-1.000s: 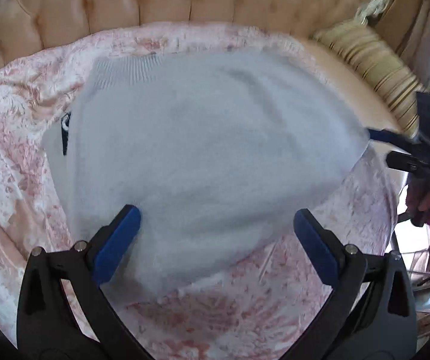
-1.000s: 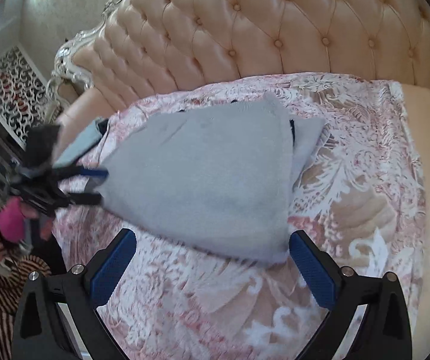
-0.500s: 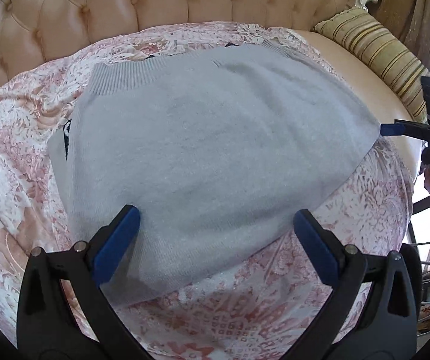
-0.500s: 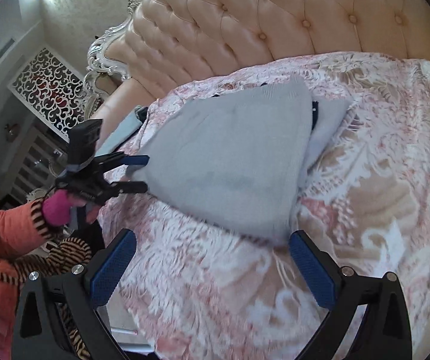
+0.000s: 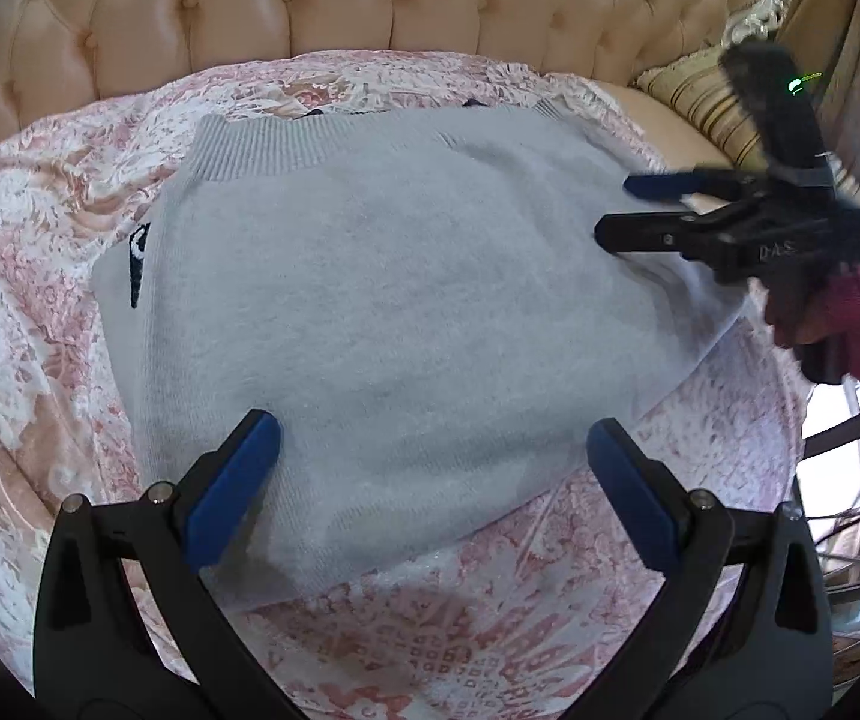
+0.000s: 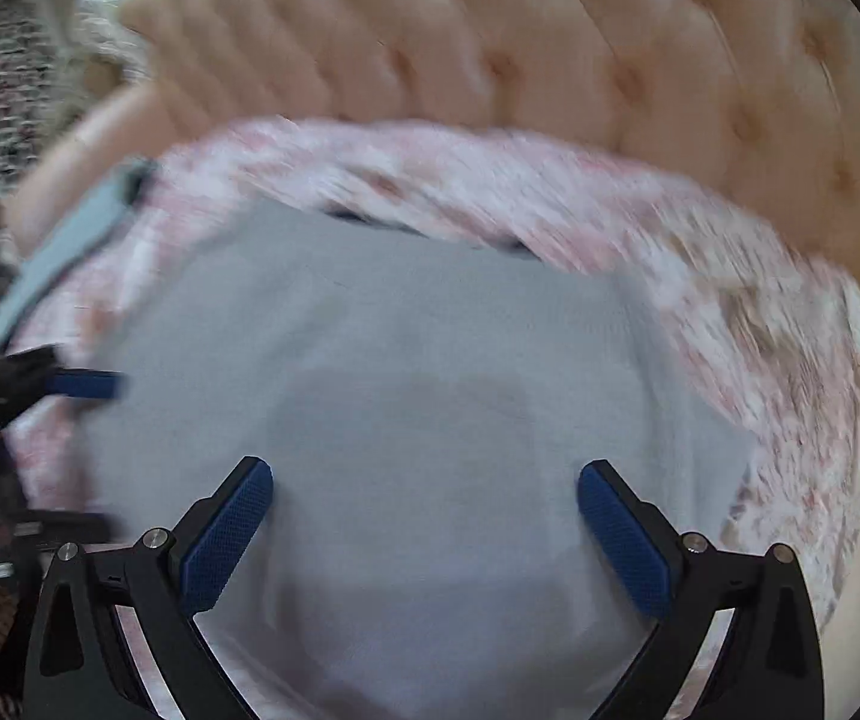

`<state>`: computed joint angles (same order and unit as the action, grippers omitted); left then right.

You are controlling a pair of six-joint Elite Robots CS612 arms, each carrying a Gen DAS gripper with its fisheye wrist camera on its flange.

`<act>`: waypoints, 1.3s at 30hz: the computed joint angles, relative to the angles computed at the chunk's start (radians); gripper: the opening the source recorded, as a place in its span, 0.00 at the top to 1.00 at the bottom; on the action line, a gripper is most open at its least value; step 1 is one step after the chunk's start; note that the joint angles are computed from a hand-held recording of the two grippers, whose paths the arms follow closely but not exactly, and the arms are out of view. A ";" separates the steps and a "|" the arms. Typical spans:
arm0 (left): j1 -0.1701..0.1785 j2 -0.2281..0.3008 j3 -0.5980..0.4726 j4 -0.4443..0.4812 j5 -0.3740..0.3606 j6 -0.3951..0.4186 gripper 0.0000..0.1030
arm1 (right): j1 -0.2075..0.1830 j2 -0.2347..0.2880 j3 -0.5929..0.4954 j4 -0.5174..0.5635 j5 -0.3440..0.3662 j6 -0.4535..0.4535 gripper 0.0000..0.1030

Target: Fold clothes

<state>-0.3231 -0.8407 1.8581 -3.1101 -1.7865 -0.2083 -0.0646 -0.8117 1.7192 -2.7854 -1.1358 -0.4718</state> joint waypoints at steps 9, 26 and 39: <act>0.025 0.014 0.013 -0.095 -0.092 -0.019 0.01 | 0.007 -0.047 0.079 -0.133 0.032 0.062 0.00; 0.016 0.080 -0.200 0.168 0.125 0.099 0.00 | 0.021 -0.022 0.069 -0.076 -0.060 0.067 0.00; 0.026 0.058 -0.160 0.134 0.108 0.177 0.00 | 0.026 -0.014 0.063 -0.085 -0.068 0.078 0.00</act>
<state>-0.2970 -0.7832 1.6984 -2.9763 -1.6784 -0.0315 -0.0382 -0.8256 1.7827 -2.8700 -1.2034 -0.3934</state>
